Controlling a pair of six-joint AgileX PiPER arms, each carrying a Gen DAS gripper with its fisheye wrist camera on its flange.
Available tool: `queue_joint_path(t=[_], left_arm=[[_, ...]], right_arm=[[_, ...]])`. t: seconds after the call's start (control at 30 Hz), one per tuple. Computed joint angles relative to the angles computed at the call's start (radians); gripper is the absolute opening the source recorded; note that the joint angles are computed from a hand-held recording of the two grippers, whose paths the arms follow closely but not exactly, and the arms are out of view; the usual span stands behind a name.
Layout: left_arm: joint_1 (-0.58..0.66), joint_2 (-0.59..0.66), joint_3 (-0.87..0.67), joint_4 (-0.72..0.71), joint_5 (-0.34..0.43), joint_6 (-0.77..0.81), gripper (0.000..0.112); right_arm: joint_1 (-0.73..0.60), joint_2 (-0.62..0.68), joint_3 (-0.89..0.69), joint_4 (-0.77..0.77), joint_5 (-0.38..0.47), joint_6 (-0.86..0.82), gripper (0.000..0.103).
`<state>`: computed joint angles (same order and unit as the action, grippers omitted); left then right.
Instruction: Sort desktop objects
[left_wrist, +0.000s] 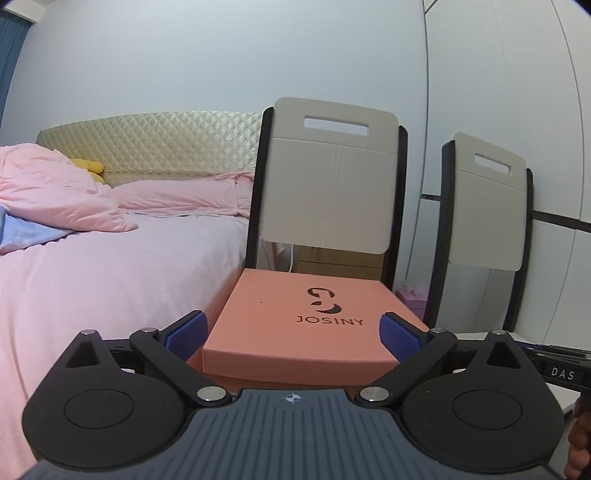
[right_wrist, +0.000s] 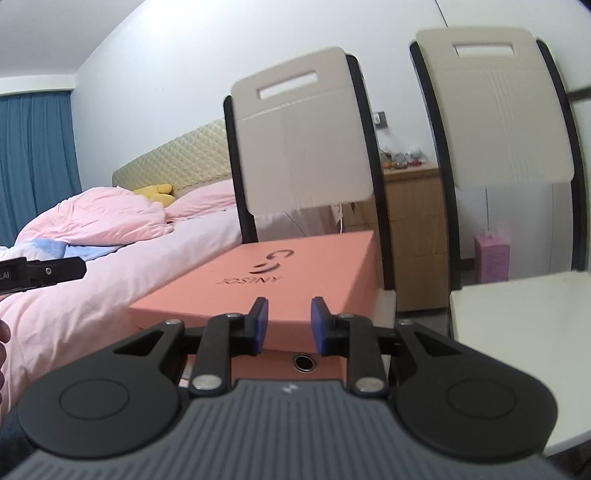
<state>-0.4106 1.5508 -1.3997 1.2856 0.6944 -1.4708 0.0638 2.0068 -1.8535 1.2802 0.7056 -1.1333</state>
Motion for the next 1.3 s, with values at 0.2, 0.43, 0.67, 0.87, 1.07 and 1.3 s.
queue_joint_path(t=[0.2, 0.43, 0.67, 0.87, 1.07, 1.3], left_arm=[[-0.028, 0.005, 0.05, 0.15, 0.07, -0.087, 0.103], [0.004, -0.006, 0.127, 0.233, 0.086, -0.227, 0.103], [0.001, 0.001, 0.126, 0.228, 0.175, -0.27, 0.103], [-0.019, 0.025, 0.121, 0.235, 0.211, -0.243, 0.103], [-0.026, 0.033, 0.123, 0.234, 0.212, -0.233, 0.103], [-0.026, 0.035, 0.125, 0.223, 0.209, -0.231, 0.103]], right_arm=[[0.02, -0.081, 0.113, 0.108, -0.055, -0.089, 0.029], [0.055, -0.125, 0.236, 0.306, -0.11, -0.281, 0.039], [0.071, -0.125, 0.262, 0.386, -0.166, -0.386, 0.054], [0.092, -0.123, 0.27, 0.395, -0.196, -0.407, 0.084], [0.106, -0.119, 0.275, 0.393, -0.251, -0.388, 0.103], [0.115, -0.135, 0.308, 0.453, -0.297, -0.46, 0.103]])
